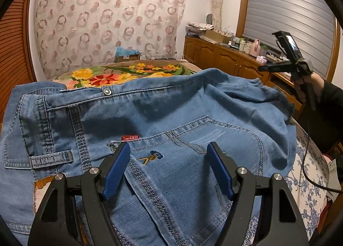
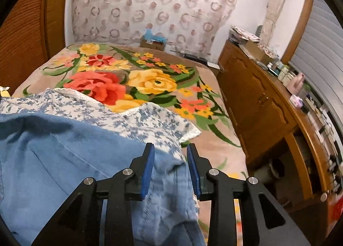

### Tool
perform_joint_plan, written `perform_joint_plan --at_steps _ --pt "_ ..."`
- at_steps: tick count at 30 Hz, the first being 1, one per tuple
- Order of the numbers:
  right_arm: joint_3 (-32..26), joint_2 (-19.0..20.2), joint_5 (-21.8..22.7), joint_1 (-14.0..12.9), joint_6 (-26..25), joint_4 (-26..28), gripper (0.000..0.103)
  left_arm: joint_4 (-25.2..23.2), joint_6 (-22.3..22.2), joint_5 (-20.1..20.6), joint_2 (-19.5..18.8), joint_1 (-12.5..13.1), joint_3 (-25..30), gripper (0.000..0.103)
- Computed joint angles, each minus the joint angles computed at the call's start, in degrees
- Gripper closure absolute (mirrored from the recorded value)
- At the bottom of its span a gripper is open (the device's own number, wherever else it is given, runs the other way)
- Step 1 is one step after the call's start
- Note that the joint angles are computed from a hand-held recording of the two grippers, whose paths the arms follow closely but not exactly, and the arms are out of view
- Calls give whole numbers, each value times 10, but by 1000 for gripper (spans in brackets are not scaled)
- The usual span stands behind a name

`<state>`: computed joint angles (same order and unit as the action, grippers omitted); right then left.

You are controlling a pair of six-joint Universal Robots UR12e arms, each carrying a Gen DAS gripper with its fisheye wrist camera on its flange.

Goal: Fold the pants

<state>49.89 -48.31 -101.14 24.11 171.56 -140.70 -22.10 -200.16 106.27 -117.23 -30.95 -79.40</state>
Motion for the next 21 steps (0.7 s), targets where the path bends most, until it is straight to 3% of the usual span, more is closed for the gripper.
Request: perform_joint_plan --at_steps 6,13,14,16,19,21 --pt "43 -28 70 -12 12 33 71 -3 -1 1 -2 -1 2 28" --pt "25 -21 123 -29 48 107 71 -4 -1 2 -2 -1 1 28" --pt "26 -22 135 -32 48 106 80 -5 -1 2 -2 -1 1 28" --pt "25 -24 166 -37 38 109 86 -6 -1 2 -2 -1 1 28" --pt "32 -31 185 -43 14 88 89 -5 -2 3 -3 -1 1 28" --pt "44 -38 171 -41 4 51 89 -6 -2 3 -3 -1 2 28"
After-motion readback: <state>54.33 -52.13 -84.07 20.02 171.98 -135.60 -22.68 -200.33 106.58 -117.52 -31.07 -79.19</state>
